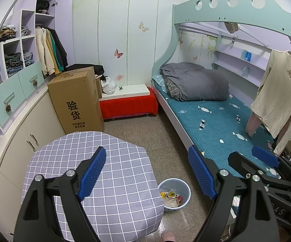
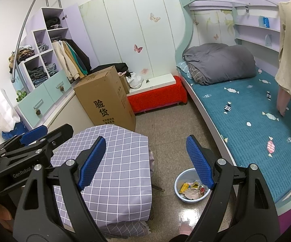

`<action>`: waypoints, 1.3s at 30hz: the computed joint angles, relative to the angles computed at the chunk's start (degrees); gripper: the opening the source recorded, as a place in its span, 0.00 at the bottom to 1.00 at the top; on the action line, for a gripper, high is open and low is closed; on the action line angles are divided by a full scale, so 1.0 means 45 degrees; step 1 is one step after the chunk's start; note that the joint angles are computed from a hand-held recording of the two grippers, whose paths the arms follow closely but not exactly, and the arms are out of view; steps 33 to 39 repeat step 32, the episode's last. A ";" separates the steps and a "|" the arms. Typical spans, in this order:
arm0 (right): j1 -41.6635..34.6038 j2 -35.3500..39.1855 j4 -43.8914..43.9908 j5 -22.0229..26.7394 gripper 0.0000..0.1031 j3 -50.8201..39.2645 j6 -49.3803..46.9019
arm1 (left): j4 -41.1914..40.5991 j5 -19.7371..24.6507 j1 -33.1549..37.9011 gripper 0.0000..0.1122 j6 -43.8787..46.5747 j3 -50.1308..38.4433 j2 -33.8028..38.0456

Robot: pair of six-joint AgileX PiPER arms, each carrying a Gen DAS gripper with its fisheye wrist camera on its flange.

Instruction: Collect trash

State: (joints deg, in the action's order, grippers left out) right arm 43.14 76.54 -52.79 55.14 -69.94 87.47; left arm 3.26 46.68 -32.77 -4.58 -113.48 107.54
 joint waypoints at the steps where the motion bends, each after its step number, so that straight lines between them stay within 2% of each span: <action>1: -0.0036 0.0008 0.0014 -0.0010 0.78 -0.0032 -0.0029 | -0.0053 0.0080 0.0040 0.73 0.0066 -0.0126 0.0052; 23: -0.1017 0.0545 0.1136 -0.0719 0.78 -0.0726 -0.1262 | -0.0378 0.0468 0.0356 0.73 0.0330 -0.1038 0.0859; 32: -0.1485 0.1517 0.2264 -0.1085 0.78 -0.1668 -0.2392 | -0.0793 0.1398 0.1093 0.73 0.0486 -0.1888 0.1509; 39: -0.1485 0.1517 0.2264 -0.1085 0.78 -0.1668 -0.2392 | -0.0793 0.1398 0.1093 0.73 0.0486 -0.1888 0.1509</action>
